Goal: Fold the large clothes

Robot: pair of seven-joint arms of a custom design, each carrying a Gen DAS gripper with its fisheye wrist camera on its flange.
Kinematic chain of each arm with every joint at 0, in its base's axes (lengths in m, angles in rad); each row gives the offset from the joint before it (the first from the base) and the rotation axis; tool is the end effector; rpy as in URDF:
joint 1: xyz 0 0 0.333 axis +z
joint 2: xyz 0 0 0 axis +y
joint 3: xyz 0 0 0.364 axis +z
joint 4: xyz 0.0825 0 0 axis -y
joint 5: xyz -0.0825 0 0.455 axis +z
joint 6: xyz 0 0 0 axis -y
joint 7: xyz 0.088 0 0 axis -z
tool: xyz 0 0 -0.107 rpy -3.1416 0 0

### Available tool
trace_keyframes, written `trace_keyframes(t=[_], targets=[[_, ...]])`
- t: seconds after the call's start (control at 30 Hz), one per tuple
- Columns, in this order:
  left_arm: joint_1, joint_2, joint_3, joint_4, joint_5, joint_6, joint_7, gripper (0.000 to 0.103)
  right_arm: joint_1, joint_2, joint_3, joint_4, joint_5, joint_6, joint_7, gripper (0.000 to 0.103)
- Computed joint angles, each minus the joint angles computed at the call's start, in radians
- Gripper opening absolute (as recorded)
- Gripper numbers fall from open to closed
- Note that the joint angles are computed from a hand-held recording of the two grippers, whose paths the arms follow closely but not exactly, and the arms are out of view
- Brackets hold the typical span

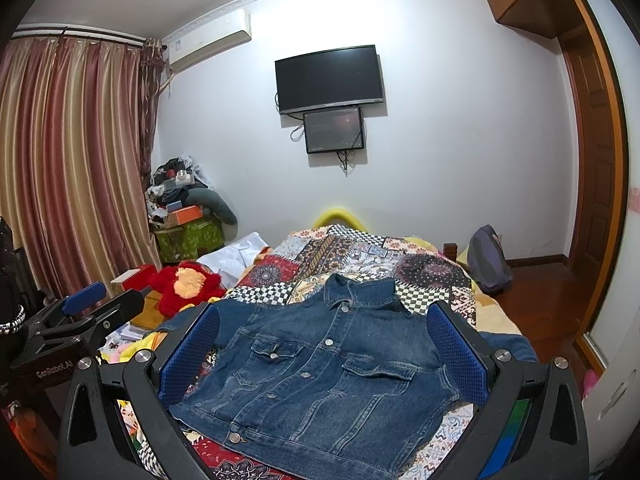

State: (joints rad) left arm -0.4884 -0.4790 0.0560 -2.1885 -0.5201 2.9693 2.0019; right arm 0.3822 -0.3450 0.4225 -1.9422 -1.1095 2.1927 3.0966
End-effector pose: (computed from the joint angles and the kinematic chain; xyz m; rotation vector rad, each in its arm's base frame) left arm 0.4674 -0.1698 0.7536 -1.1972 1.8070 -1.4606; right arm 0.3774 0.4099 0.7394 -1.2298 1.6048 -1.0936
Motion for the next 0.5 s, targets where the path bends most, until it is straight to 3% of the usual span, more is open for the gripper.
trace_keyframes(t=[0.5], targets=[[0.006,0.058,0.016,0.038,-0.036,-0.025,0.036,0.103,0.022,0.076,-0.019,0.043,0.019,-0.053,-0.014,0.103]])
